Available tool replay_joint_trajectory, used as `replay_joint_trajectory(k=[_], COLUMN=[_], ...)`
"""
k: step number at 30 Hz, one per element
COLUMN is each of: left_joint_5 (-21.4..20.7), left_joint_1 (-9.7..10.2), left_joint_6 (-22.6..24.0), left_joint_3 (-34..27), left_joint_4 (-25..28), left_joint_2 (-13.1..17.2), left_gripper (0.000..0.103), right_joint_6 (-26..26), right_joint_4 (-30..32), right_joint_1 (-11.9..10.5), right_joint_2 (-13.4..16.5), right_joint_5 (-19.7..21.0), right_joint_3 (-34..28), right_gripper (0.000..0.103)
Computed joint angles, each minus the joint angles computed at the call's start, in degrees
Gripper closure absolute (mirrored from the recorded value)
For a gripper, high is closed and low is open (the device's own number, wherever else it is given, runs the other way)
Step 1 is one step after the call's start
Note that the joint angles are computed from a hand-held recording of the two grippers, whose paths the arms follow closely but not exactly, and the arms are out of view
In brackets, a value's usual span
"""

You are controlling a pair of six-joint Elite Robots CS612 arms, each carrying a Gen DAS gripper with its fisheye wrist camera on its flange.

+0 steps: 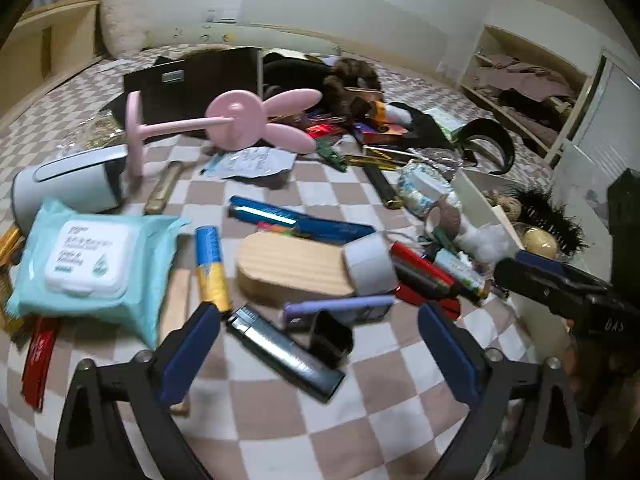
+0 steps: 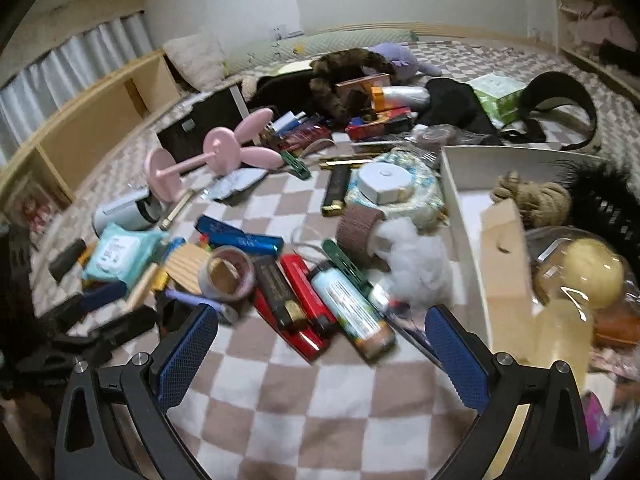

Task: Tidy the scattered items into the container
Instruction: 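Move both open grippers down toward the tape rolls among the scattered items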

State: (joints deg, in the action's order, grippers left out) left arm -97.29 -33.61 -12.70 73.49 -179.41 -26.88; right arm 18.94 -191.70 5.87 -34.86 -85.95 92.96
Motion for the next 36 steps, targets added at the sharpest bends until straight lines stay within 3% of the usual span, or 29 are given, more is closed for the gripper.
replay_joint_trajectory(k=[3, 7, 9, 12, 18, 23, 26, 30, 36], left_joint_5=[-1.4, -2.7, -3.4, -3.9, -4.8, -5.0, -5.5, -5.6, -5.7], left_joint_1=[-0.06, -0.22, -0.27, -0.33, -0.31, -0.34, -0.24, -0.30, -0.83], left_joint_6=[0.6, 1.0, 1.1, 1.1, 0.7, 1.0, 0.6, 0.5, 2.4], left_joint_3=[-1.5, -3.5, -4.6, -5.9, -7.6, -8.0, -8.0, -8.0, -7.8], left_joint_4=[0.1, 0.7, 1.5, 2.3, 2.8, 2.9, 2.6, 2.3, 2.4], left_joint_2=[0.8, 1.9, 2.4, 3.1, 4.1, 4.3, 4.4, 4.5, 4.4], left_gripper=[0.008, 0.008, 0.015, 0.016, 0.017, 0.017, 0.018, 0.029, 0.029], right_joint_6=[0.4, 0.0, -0.3, -0.8, -2.5, -1.3, -1.1, 0.8, 1.7], right_joint_4=[-3.6, -4.0, -4.1, -4.4, -4.2, -1.8, -1.0, -0.4, 2.5], right_joint_1=[-0.6, -1.1, -1.3, -1.5, -1.9, -2.6, -2.4, -2.5, -2.2], right_joint_2=[1.1, 1.9, 2.3, 2.8, 3.8, 4.7, 4.8, 4.9, 5.0], right_joint_5=[2.2, 3.1, 3.2, 3.5, 4.5, 8.7, 6.8, 6.1, 4.4], right_joint_3=[-0.8, -2.4, -3.1, -4.1, -5.6, -7.4, -7.9, -7.9, -8.8], right_gripper=[0.000, 0.000, 0.000, 0.013, 0.014, 0.025, 0.025, 0.028, 0.033])
